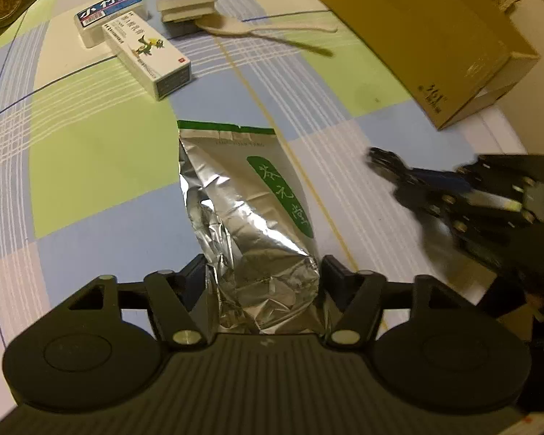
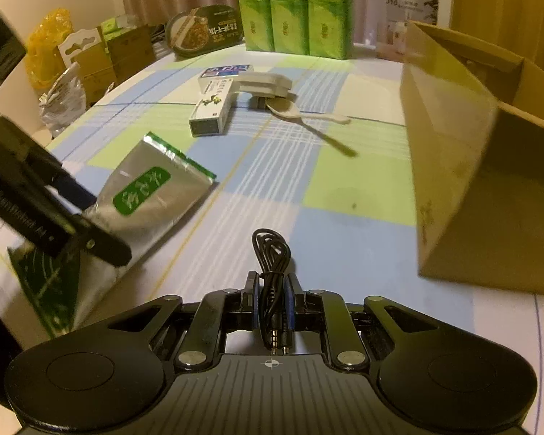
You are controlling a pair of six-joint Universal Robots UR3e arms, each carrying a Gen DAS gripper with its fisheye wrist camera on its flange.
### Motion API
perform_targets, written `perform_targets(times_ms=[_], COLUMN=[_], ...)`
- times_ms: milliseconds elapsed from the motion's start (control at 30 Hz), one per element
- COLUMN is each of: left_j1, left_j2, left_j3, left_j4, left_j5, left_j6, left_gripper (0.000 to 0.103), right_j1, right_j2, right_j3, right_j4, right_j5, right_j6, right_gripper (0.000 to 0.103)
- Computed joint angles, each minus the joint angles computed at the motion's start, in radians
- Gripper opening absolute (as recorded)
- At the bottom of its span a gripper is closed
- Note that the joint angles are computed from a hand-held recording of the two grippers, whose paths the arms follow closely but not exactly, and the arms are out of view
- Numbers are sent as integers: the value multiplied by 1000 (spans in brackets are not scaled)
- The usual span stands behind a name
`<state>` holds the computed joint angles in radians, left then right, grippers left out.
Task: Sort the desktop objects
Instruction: 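Carry the foil bag and black cable over the cardboard box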
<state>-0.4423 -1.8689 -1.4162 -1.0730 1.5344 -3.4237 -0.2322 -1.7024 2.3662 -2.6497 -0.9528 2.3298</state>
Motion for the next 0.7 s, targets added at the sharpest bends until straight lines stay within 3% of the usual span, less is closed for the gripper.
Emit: perform_targets(times_ms=[200, 233, 300, 367, 633, 700], left_j1=[1, 4, -2, -10, -31, -30], left_j2=[-46, -48, -70, -99, -141, -126], left_j3=[46, 46, 82, 129, 188, 162], left_j4=[-65, -70, -100, -136, -169, -147], left_j5=[16, 15, 23, 36, 70, 71], left_j6=[37, 44, 57, 74, 92, 89], left_gripper=[68, 69, 71, 72, 72, 68], right_j1=[-25, -27, -30, -31, -8, -6], right_j2=[-30, -35, -41, -38, -8, -9], right_j3=[42, 47, 62, 68, 59, 65], right_j4=[-15, -16, -24, -30, -61, -74], right_j5=[18, 19, 17, 18, 6, 6], right_j6=[-44, -55, -76, -86, -81, -83], right_gripper=[13, 16, 33, 35, 33, 13])
